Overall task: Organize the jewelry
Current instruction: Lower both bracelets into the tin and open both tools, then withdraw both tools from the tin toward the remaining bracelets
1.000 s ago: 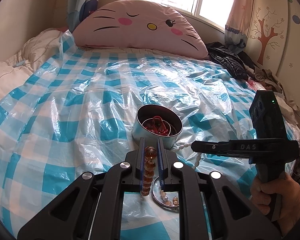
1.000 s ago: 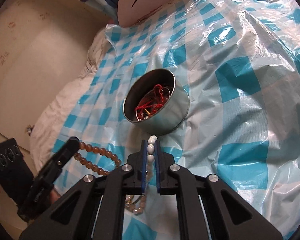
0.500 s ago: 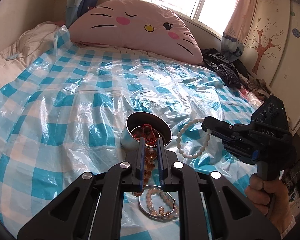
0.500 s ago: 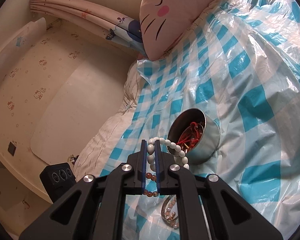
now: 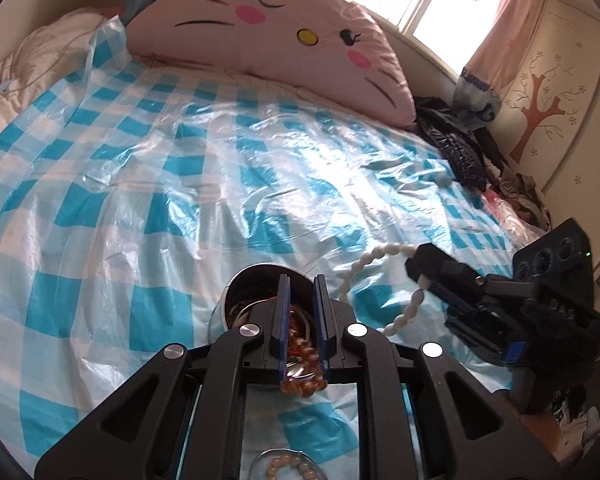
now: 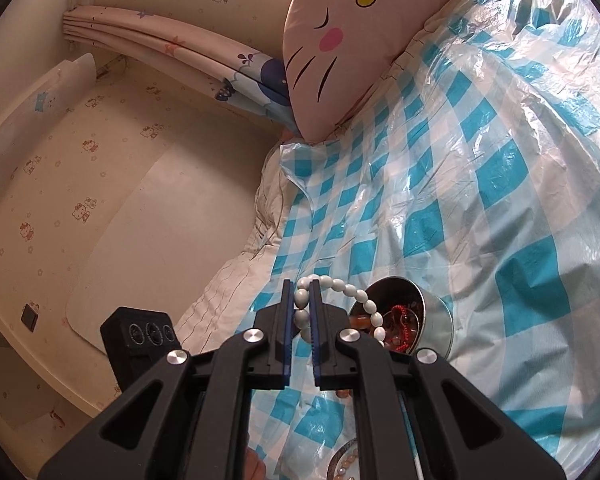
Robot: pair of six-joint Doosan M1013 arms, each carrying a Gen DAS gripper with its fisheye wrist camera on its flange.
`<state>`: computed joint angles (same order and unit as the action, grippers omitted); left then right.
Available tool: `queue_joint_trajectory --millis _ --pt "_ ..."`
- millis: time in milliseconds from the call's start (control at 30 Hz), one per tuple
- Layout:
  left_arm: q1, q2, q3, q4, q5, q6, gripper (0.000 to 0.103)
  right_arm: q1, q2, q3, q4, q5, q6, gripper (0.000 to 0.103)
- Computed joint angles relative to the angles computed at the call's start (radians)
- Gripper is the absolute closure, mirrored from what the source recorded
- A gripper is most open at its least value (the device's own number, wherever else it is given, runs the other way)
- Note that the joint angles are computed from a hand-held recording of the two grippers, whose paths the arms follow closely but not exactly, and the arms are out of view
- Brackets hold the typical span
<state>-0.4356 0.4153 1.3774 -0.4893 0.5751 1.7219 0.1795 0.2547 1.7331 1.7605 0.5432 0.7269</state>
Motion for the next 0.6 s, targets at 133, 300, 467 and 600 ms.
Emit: queue_joint_trajectory --millis 133,300,467,600 --pt "0.017 -0.01 0.029 0.095 -0.017 -0.145 0.079 0.012 0.048 -0.065 -0.18 0.021 0.141 0.094" --pt "0.028 -0.049 0.079 0.193 -0.062 -0.265 0.061 0.046 0.069 -0.123 -0.556 -0.015 0.419 0.073" --pt "0.015 -0.091 0.138 0.325 -0.081 -0.335 0.051 0.059 0.027 -0.088 -0.7 -0.096 0.527 0.06" --pt "0.005 -0.116 0.17 0.398 -0.072 -0.361 0.05 0.063 -0.006 -0.057 -0.807 -0.142 0.636 0.047"
